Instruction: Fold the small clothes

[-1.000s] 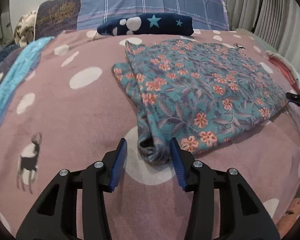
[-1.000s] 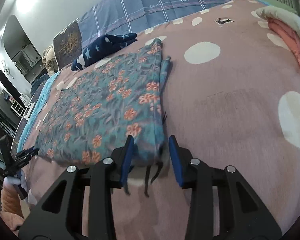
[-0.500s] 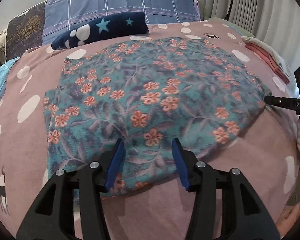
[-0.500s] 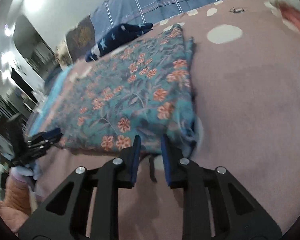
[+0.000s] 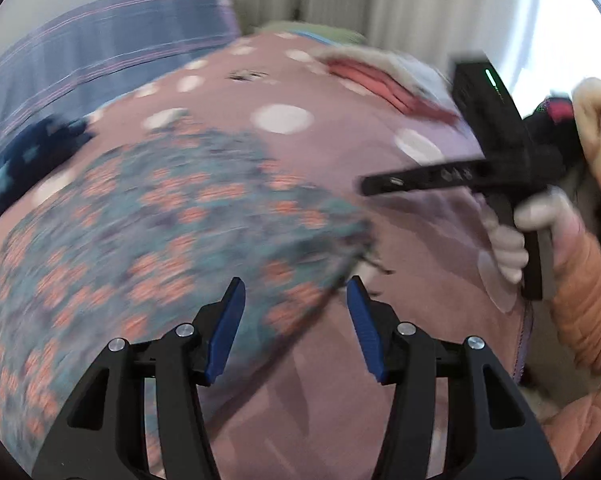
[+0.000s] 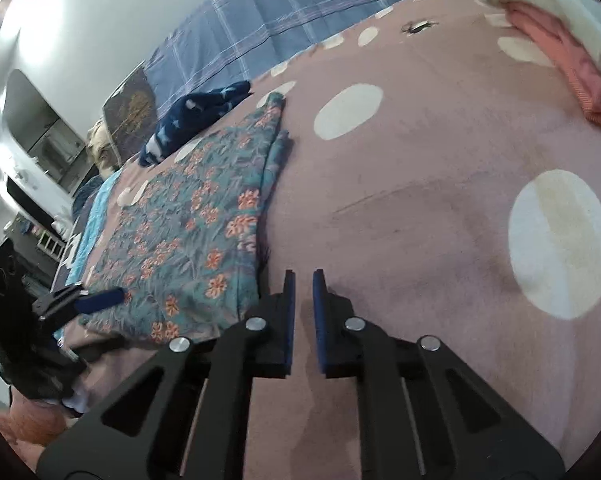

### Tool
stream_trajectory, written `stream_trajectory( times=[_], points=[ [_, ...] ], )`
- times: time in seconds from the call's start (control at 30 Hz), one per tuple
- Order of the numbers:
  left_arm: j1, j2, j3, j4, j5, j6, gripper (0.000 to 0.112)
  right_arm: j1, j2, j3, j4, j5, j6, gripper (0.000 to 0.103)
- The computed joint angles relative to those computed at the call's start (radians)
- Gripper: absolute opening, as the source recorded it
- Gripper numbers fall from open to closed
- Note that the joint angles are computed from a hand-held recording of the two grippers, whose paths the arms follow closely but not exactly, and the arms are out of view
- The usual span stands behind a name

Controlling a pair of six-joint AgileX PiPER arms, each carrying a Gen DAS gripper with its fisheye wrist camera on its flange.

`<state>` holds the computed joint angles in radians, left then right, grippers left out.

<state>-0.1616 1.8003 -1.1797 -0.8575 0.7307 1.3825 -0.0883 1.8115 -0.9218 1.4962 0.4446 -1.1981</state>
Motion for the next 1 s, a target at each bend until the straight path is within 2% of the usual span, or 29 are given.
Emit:
stream_trajectory(
  times=[0.1, 0.2, 0.27, 0.3, 0.33, 0.47, 0.5, 0.53, 0.6, 0.73, 0.9, 0.97, 1.0],
  points=[
    [-0.107, 0.022, -0.002, 0.065, -0.073, -0.027, 0.054, -0.014, 0.032, -0.04, -0.041, 0.1, -0.019, 0.011],
    [-0.145, 0.048, -0.01, 0.096, -0.101, -0.059, 0.056, -0.034, 0.087, -0.111, -0.094, 0.22, 0.016, 0.011],
    [-0.158, 0.071, -0.031, 0.122, -0.111, -0.097, 0.056, -0.045, 0.128, -0.167, -0.133, 0.284, 0.063, 0.018],
    [-0.159, 0.073, -0.035, 0.128, -0.111, -0.109, 0.056, -0.044, 0.138, -0.184, -0.142, 0.293, 0.079, 0.026],
    [-0.157, 0.074, -0.038, 0.126, -0.109, -0.114, 0.056, -0.043, 0.142, -0.195, -0.155, 0.295, 0.09, 0.028],
    [-0.143, 0.067, -0.04, 0.116, -0.1, -0.133, 0.056, -0.031, 0.155, -0.243, -0.175, 0.326, 0.078, 0.028],
    [-0.144, 0.07, -0.047, 0.115, -0.098, -0.143, 0.056, -0.021, 0.158, -0.255, -0.187, 0.323, 0.081, 0.028],
    [-0.146, 0.077, -0.06, 0.116, -0.093, -0.157, 0.056, -0.017, 0.161, -0.261, -0.189, 0.323, 0.074, 0.016],
    [-0.151, 0.086, -0.078, 0.106, -0.088, -0.17, 0.056, -0.017, 0.179, -0.274, -0.153, 0.376, 0.017, 0.004],
    [-0.155, 0.096, -0.104, 0.074, -0.074, -0.178, 0.056, -0.037, 0.204, -0.287, -0.129, 0.451, -0.003, 0.004],
    [-0.162, 0.135, -0.165, 0.092, -0.057, -0.253, 0.056, -0.079, 0.251, -0.333, -0.161, 0.531, 0.076, 0.004],
    [-0.161, 0.152, -0.186, 0.095, -0.058, -0.287, 0.045, -0.083, 0.255, -0.341, -0.174, 0.544, 0.095, 0.005],
    [-0.16, 0.161, -0.196, 0.107, -0.066, -0.322, 0.032, -0.081, 0.25, -0.342, -0.186, 0.535, 0.105, 0.005]
  ],
)
